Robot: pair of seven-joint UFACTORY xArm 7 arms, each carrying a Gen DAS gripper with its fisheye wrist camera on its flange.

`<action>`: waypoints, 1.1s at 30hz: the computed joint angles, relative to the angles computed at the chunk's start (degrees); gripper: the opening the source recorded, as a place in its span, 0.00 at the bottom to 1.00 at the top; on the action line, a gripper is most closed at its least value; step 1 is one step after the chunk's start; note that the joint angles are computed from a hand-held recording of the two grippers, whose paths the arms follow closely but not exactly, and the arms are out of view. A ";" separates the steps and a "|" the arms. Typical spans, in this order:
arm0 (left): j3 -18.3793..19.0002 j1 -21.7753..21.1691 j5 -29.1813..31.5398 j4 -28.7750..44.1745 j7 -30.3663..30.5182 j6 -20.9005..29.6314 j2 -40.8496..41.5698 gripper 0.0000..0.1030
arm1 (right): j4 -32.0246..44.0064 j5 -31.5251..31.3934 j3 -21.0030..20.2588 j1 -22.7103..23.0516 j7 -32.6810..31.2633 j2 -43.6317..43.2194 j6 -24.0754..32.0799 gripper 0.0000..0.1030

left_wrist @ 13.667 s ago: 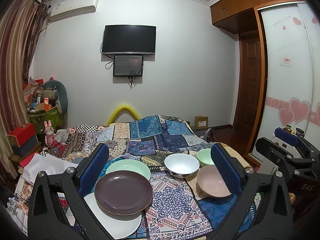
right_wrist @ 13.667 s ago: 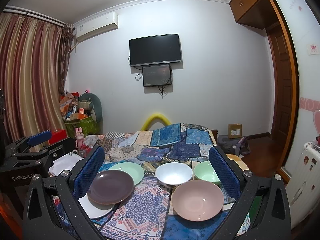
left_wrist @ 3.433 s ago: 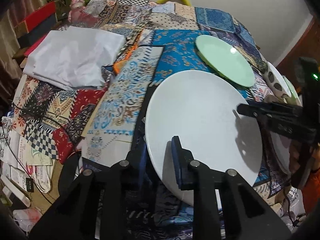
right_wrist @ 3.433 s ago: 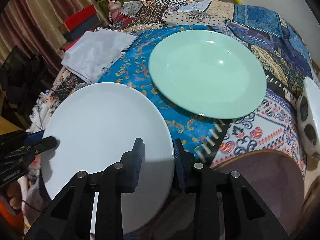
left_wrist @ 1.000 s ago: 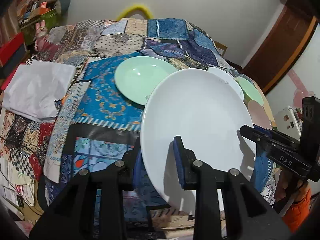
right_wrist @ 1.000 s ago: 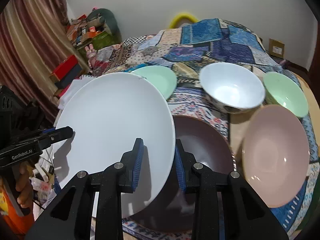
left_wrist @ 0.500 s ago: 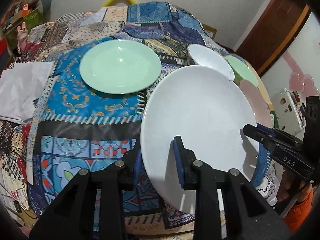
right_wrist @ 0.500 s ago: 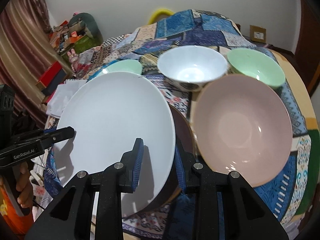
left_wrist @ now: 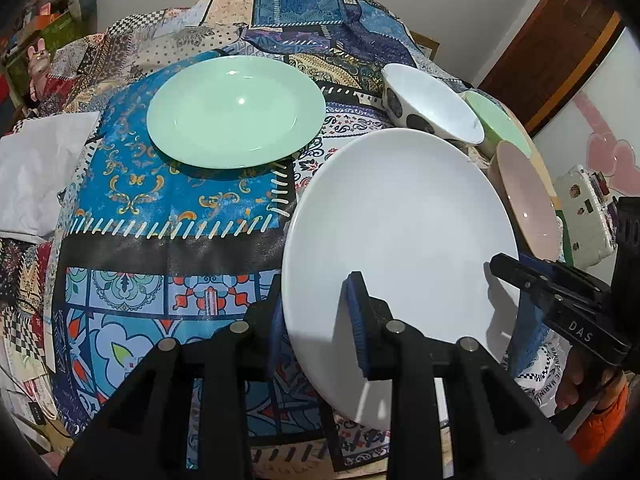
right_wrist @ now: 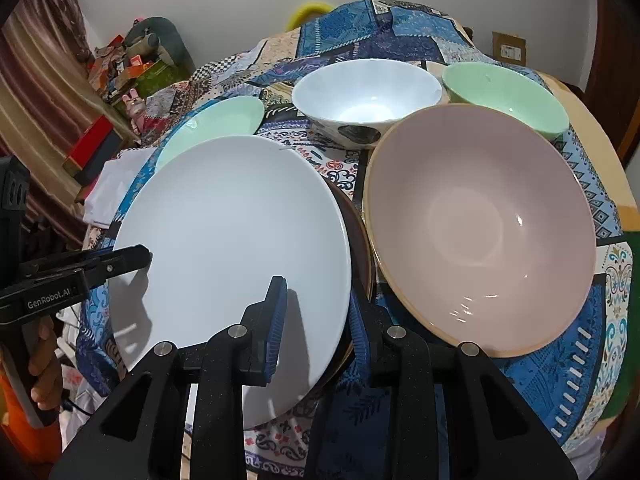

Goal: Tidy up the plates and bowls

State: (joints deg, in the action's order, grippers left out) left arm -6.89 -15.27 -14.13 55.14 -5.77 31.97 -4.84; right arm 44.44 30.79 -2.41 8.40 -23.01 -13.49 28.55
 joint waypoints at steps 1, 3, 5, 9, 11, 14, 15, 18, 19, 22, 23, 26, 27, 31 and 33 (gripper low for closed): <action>0.02 0.01 -0.02 0.09 -0.01 -0.04 0.19 0.28 | 0.15 -0.01 0.00 -0.05 0.11 0.22 -0.04 0.27; 0.00 0.09 0.29 0.40 -0.28 -0.11 0.73 0.29 | 0.31 -0.07 0.08 -0.12 0.31 0.47 -0.14 0.27; -0.01 0.16 0.46 0.71 -0.51 -0.15 1.29 0.29 | 0.23 -0.23 0.33 -0.14 0.77 0.53 -0.31 0.27; -0.11 0.27 0.82 1.21 -0.87 -0.23 2.24 0.31 | -0.03 -0.18 0.45 -0.08 1.45 0.74 -0.91 0.27; -0.07 0.39 0.86 1.52 -0.57 -0.13 2.79 0.32 | -0.09 0.23 0.37 0.01 1.56 0.74 -1.04 0.27; -0.09 0.57 1.17 2.01 -0.67 0.23 3.56 0.32 | -0.53 0.29 0.47 0.08 1.91 0.47 -1.58 0.27; -0.10 0.62 1.19 2.13 -0.68 0.21 3.78 0.32 | -0.67 0.12 0.50 0.10 1.97 0.39 -1.78 0.27; -0.16 0.72 1.22 2.27 -0.59 -0.03 4.03 0.32 | -0.67 0.19 0.33 0.30 1.90 0.44 -1.95 0.27; -0.17 0.74 1.27 2.33 -0.59 -0.14 4.14 0.32 | -0.61 0.51 0.16 0.39 1.63 0.52 -1.92 0.27; -0.21 0.77 0.85 2.70 -0.32 0.06 4.46 0.32 | -0.66 0.94 0.06 0.41 1.33 0.53 -2.13 0.27; -0.25 0.76 0.84 2.93 -0.34 0.20 4.64 0.32 | -0.74 1.06 0.01 0.39 1.24 0.47 -2.21 0.27; -0.37 0.71 1.68 3.09 -0.26 0.27 4.84 0.32 | -1.12 1.55 -0.14 0.52 0.86 0.04 -2.36 0.27; -0.42 0.66 1.78 3.11 -0.32 0.24 4.92 0.32 | -1.27 1.68 -0.29 0.53 0.59 -0.21 -2.24 0.27; -0.49 0.61 1.05 3.14 0.07 0.40 5.14 0.32 | -1.47 2.15 -0.58 0.59 0.19 -0.71 -1.88 0.27; -0.56 0.53 1.01 3.06 0.12 0.26 5.19 0.32 | -1.66 2.56 -0.86 0.63 -0.29 -1.02 -1.76 0.27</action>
